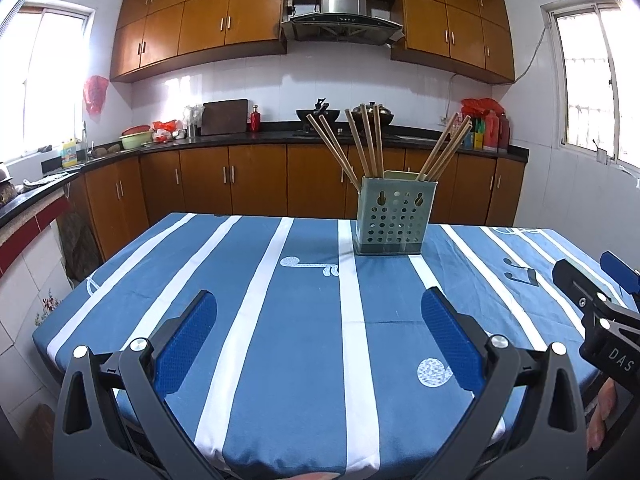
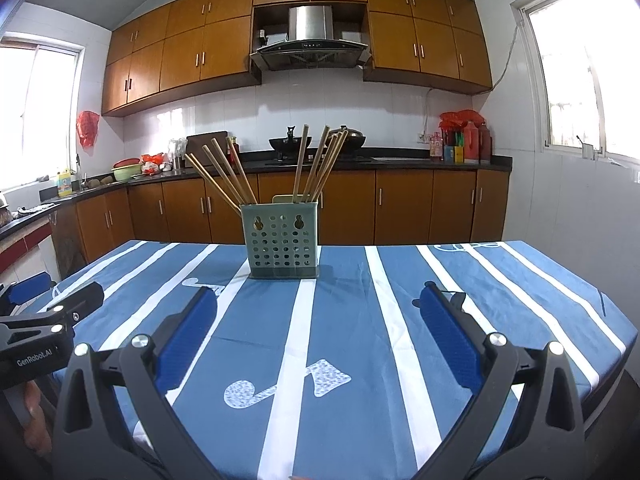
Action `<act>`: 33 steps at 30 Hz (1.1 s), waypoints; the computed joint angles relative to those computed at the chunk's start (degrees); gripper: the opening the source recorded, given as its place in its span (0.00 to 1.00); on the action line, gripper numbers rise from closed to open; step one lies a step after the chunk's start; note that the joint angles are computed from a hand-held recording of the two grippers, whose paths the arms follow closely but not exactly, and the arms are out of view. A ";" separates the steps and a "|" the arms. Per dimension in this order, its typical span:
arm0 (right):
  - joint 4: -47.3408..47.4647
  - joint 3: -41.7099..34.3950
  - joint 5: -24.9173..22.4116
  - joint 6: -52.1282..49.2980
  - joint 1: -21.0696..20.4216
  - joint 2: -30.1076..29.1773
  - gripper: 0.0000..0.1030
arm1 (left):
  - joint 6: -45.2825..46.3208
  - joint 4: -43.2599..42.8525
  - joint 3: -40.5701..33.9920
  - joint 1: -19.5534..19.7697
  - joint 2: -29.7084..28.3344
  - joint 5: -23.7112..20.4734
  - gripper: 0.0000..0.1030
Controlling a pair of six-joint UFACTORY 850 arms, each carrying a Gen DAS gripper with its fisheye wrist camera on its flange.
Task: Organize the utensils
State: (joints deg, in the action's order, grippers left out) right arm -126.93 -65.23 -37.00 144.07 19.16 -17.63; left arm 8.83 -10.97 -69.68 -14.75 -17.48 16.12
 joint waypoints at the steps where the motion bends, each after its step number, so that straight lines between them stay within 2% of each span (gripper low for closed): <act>1: -0.05 0.00 0.14 0.12 -0.08 0.00 0.96 | -0.02 0.03 -0.01 -0.03 -0.02 -0.11 0.98; 17: 0.55 -0.15 2.69 1.26 -1.01 -0.46 0.96 | 1.01 -0.97 -0.67 -0.31 -0.73 -1.50 0.98; 33: 0.52 0.11 2.83 1.61 -1.19 -0.46 0.96 | 2.66 -2.77 -1.26 -0.44 -1.26 -2.39 0.98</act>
